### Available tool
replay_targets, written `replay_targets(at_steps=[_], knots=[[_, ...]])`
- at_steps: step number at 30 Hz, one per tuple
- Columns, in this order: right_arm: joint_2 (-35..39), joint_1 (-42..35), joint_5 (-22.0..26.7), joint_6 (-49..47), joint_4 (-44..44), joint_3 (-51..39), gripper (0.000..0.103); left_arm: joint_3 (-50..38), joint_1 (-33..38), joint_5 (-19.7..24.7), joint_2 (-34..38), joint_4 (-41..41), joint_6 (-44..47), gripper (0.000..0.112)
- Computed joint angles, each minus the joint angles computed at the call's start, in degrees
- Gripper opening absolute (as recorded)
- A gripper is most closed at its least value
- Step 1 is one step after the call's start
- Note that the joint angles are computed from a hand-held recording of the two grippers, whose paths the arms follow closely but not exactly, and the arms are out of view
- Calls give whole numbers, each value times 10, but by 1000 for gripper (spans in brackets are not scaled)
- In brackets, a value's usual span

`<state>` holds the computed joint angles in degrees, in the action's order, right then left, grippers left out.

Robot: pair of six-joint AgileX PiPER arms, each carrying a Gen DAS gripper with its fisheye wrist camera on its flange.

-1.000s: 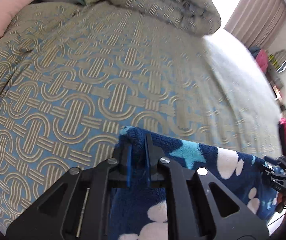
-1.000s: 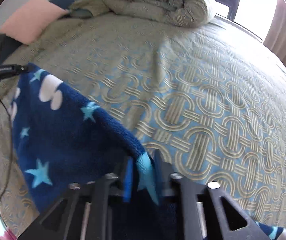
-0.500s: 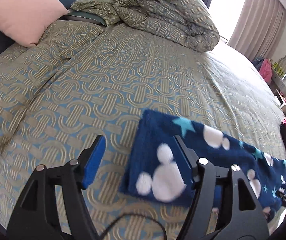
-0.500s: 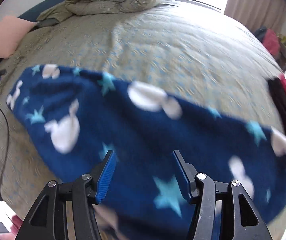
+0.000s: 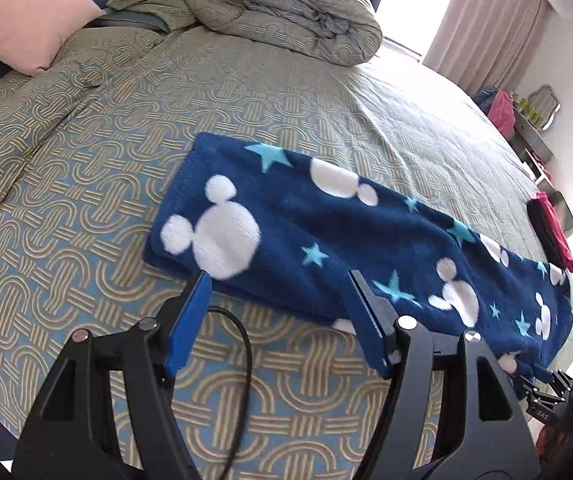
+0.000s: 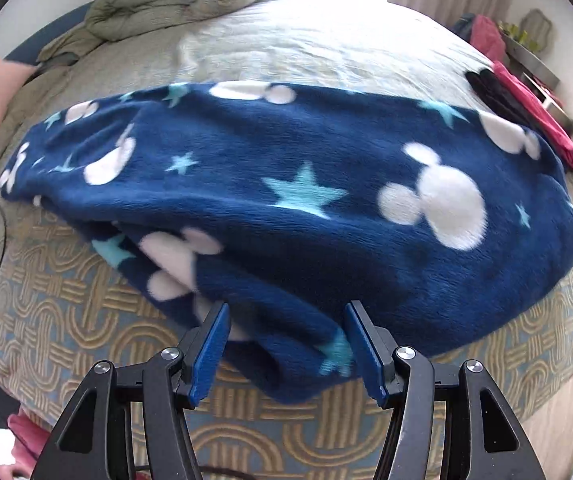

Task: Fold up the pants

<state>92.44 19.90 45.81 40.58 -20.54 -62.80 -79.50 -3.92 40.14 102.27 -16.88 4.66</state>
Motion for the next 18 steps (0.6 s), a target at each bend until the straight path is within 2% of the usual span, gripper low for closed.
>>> replay_targets(at_steps=[2, 3, 4, 5, 6, 8, 10, 13, 15, 18], knots=[[10, 31, -2, 24, -41, 11, 60, 9, -8, 5, -3, -1, -3, 69], [25, 40, 3, 41, -65, 7, 50, 12, -14, 7, -3, 8, -12, 69], [32, 40, 7, 61, -76, 7, 19, 17, -24, 4, -4, 27, -29, 69], [24, 31, 4, 78, -76, 12, 11, 20, -32, 0, -6, 43, -40, 69], [5, 12, -21, 73, -52, 26, 8, 24, -41, -4, -10, 63, -55, 69], [-56, -16, -53, 27, 4, 60, 8, 22, -47, -4, -9, 69, -59, 69], [-99, 3, -44, 2, -19, 80, 8, 15, -52, -1, -5, 73, -63, 69], [-96, -14, -21, -93, 27, 91, 11, 4, -58, 0, 9, 98, -92, 69], [-76, -43, -12, -145, 77, 96, 21, -3, -62, 5, 17, 125, -123, 69], [-73, -36, -8, -122, 69, 87, 27, -8, -59, 15, 23, 140, -139, 69]])
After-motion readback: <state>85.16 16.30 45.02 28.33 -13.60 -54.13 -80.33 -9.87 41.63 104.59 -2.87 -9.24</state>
